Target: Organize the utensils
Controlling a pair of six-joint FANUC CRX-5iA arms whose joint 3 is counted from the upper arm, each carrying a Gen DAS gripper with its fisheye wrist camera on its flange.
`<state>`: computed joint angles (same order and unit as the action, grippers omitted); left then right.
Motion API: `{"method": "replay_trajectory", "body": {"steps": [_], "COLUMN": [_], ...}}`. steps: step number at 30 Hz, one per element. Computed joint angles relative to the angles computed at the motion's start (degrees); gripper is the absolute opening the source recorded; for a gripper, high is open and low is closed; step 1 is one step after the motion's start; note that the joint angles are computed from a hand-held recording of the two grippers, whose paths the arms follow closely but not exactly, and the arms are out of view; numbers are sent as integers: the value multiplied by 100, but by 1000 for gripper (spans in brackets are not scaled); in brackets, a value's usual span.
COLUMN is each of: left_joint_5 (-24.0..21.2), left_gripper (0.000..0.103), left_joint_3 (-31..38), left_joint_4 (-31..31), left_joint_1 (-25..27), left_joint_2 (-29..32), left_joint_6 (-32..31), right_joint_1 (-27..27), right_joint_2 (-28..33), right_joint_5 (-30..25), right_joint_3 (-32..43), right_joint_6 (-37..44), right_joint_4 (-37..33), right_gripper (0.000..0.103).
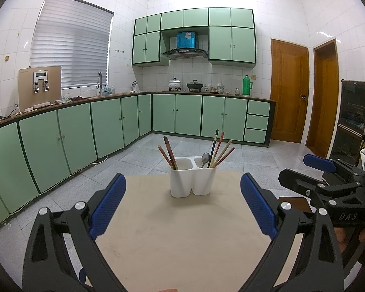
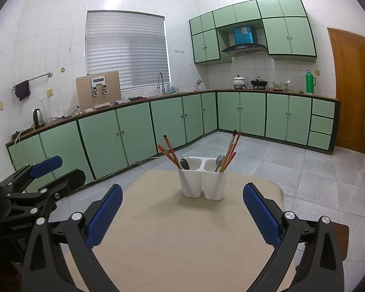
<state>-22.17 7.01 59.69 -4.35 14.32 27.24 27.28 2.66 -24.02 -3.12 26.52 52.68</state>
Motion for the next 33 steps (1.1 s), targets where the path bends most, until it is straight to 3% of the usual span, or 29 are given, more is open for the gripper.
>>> {"method": "replay_trajectory", "body": {"steps": [33], "left_joint_5": [-162], "left_gripper": [92], "left_joint_3": [135], "left_joint_4": [-205], "left_joint_1": [80], "left_joint_2": [62], "left_joint_6": [198], "right_joint_1": [2], "right_joint_2": [2], "right_joint_5": [-4], "right_joint_3": [8], "right_joint_6": [25], "right_joint_4": [-25], "right_gripper": [97]}}
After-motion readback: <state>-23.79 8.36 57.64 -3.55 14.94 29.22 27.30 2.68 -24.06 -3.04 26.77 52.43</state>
